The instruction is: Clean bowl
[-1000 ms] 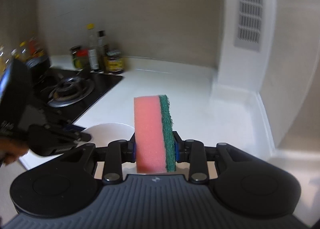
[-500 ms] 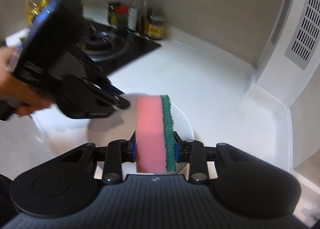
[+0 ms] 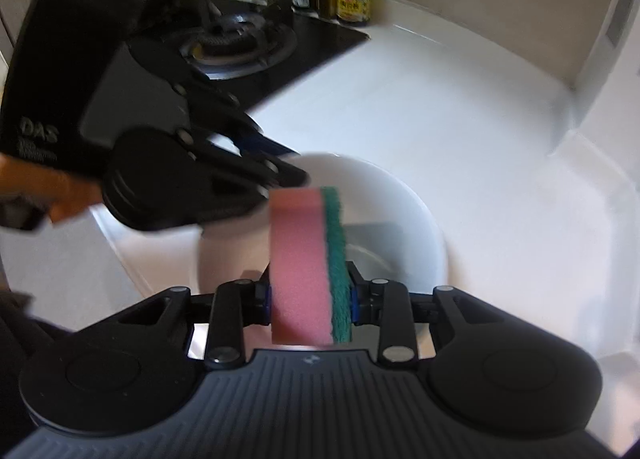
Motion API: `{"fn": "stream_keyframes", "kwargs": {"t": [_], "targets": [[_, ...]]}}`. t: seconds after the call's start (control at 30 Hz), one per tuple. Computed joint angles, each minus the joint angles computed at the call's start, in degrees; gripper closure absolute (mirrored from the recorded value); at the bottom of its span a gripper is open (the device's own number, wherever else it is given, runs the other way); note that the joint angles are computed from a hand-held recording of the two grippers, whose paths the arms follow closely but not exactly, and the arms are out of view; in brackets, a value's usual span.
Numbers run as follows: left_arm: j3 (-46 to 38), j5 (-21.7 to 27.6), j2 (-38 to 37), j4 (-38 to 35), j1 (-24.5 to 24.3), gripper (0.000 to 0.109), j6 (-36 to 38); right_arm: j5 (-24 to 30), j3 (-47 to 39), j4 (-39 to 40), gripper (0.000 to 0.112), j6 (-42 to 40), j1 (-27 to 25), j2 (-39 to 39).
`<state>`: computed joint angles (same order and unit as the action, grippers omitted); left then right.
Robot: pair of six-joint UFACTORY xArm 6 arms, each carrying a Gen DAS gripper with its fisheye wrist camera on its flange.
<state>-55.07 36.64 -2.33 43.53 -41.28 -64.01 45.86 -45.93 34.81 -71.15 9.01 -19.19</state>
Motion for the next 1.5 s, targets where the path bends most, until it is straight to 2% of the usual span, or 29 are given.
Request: {"fn": "stream_keyframes", "kwargs": {"t": [0.07, 0.13, 0.23, 0.33, 0.43, 0.57, 0.67, 0.77, 0.83, 1.03, 1.2, 1.3, 1.5], "targets": [[0.24, -0.30, -0.10, 0.13, 0.07, 0.102, -0.44, -2.85, 0.11, 0.95, 0.085, 0.91, 0.52, 0.74], [0.35, -0.44, -0.09, 0.34, 0.12, 0.102, -0.77, -2.51, -0.45, 4.13, 0.084, 1.30, 0.51, 1.97], [0.50, -0.95, -0.08, 0.48, 0.39, 0.102, -0.76, 2.88, -0.89, 6.34, 0.084, -0.38, -0.62, 1.64], [0.15, -1.52, 0.43, 0.56, 0.89, 0.101, -0.67, 11.12, -3.09, 6.98, 0.085, 1.29, -3.85, 2.46], [-0.89, -1.15, 1.30, 0.51, 1.17, 0.100, -0.16, 8.14, -2.07, 9.58, 0.085, 0.73, -6.29, 0.42], [-2.54, -1.11, 2.82, 0.80, 1.97, 0.099, 0.47, 7.24, -2.13, 19.87, 0.084, -0.59, -12.05, -1.76], [-4.12, -0.58, 4.09, 0.53, 2.73, 0.099, 1.31, 1.72, -0.21, 27.35, 0.084, -2.53, -15.29, -3.92], [-5.40, 0.09, 5.11, 0.49, 3.26, 0.100, 1.59, -3.38, 1.04, 29.04, 0.084, -1.89, -16.00, -3.92], [-5.92, 0.56, 5.47, 0.36, 3.37, 0.100, 1.88, -6.54, 1.67, 25.84, 0.084, 1.28, -15.77, -2.89], [-5.73, 0.10, 5.23, -0.23, 3.59, 0.100, 0.71, -9.00, 1.14, 15.23, 0.085, 10.13, -14.25, 1.03], [-2.96, -2.02, 2.07, 3.20, 3.56, 0.100, -5.47, -10.72, -0.12, 7.59, 0.084, 15.66, -12.62, 4.79], [-1.15, -2.89, -0.47, 6.25, 3.30, 0.099, -9.98, -12.27, -0.10, 6.40, 0.084, 16.33, -11.37, 5.87], [0.46, -0.34, -3.56, 10.80, 1.95, 0.097, -16.05, -14.89, 0.46, 6.11, 0.084, 16.92, -9.91, 6.81]]}}
